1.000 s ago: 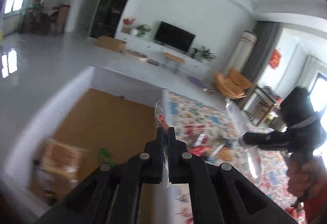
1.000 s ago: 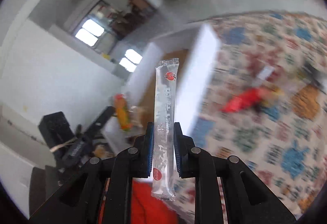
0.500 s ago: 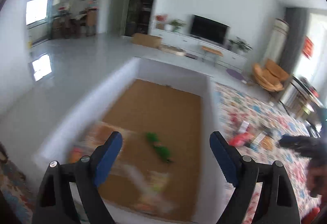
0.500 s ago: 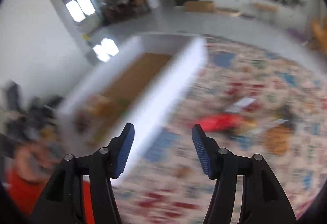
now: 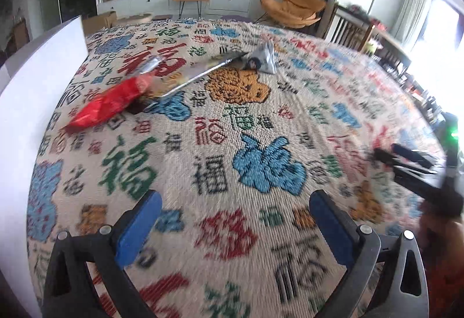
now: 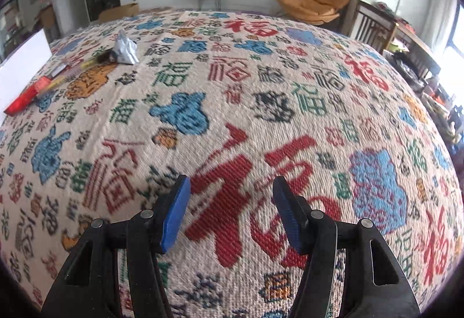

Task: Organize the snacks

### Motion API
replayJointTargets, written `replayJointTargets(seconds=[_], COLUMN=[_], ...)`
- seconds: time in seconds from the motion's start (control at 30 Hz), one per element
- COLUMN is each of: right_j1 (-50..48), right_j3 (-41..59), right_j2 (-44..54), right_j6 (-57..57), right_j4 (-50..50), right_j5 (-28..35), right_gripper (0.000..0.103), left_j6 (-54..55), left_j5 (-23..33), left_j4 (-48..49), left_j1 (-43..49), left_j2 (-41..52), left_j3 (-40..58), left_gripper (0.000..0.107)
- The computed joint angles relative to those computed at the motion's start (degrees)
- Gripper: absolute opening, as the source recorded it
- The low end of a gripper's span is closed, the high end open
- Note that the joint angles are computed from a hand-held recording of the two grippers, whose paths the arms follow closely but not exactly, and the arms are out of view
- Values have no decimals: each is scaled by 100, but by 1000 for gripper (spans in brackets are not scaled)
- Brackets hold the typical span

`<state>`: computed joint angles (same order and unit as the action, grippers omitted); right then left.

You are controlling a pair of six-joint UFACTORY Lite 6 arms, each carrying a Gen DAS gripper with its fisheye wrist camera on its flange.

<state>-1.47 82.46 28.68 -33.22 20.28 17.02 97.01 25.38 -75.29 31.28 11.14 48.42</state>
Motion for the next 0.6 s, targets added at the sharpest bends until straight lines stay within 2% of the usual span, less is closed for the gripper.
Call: replayJointTargets(seconds=[0.07, 0.13, 0.2, 0.3, 0.43, 0.6], right_j1=[-101, -99, -173, -388, -220, -285], right_j3=[-132, -129, -30, 46, 0, 43], right_j2=[-141, -154, -55, 28, -7, 27], right_j6=[-276, -237, -342, -892, -156, -373], right_j4=[319, 270, 404, 1157, 401, 657], right_j5=[-55, -28, 31, 292, 85, 171], right_gripper=[68, 68, 74, 77, 80, 80], left_j6=[957, 1308, 1140, 1510, 1607, 1603], left_j5=[-495, -974, -930, -968, -962, -940], left_j4=[-997, -1344, -1206, -1554, -1609, -1601], left_j1=[-469, -711, -702, -736, -700, -684], left_j2=[387, 455, 652, 758, 846, 848], left_j3=[143, 174, 315, 308, 377, 374], left_gripper=[101, 101, 101, 103, 103, 103])
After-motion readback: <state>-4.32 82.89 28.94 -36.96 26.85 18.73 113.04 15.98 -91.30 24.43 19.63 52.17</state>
